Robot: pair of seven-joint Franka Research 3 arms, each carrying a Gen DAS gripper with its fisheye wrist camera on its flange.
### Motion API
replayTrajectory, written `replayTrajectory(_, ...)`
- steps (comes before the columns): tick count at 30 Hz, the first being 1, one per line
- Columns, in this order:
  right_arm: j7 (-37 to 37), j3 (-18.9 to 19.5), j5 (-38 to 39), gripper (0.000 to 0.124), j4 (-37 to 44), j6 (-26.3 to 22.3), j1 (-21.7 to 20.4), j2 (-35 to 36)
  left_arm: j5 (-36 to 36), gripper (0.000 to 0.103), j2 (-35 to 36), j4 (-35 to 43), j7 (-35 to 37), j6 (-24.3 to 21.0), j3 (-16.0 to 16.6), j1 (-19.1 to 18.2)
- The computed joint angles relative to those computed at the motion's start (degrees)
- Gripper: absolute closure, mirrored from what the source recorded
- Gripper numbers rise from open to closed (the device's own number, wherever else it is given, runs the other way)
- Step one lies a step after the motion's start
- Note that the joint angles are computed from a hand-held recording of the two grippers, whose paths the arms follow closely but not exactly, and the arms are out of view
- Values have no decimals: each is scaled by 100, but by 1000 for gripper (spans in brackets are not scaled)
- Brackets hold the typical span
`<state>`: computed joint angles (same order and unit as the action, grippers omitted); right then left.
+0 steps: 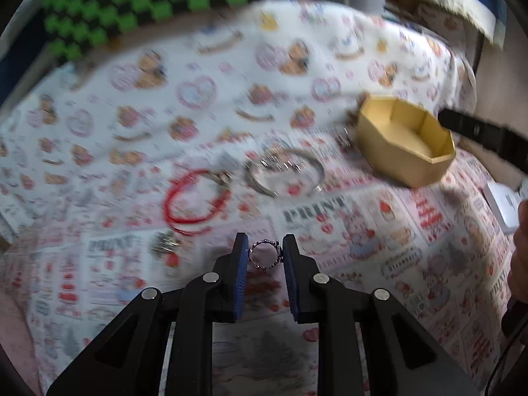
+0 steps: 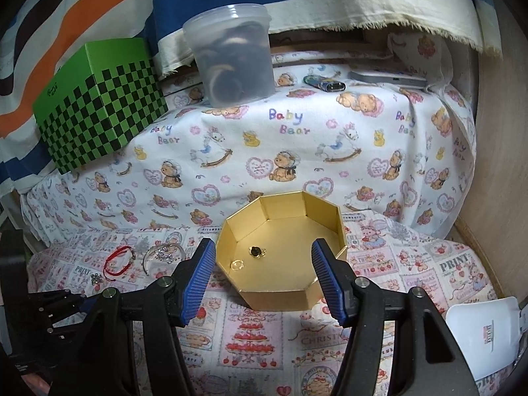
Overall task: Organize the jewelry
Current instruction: 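Lift the second ring with the left tool while the right tool moves to the silver bangle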
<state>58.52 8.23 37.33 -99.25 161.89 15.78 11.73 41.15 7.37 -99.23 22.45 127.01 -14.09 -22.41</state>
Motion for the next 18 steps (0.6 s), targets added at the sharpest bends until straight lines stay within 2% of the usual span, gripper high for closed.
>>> replayTrajectory(2,28,-6,-35,61,33,-96,9,26,176,83,-276,-235,-217,116,7,9)
replayTrajectory(7,-3,16,-173,61,-88,38,64,-33,575,83,-818,-712,-768,590,-39,205)
replayTrajectory(10,-298,94,24,61,-191,126,50,-134,699,83,-1036,-899,-915,664,-82,361)
replayTrajectory(13,-563,131,181,61,-308,227,88,-238,753,83,-1174,-1011,-1082,403,-118,509)
replayTrajectory(18,-1199,206,658,61,-389,152,98,-367,587,83,-1613,-1456,-1420,690,-95,805)
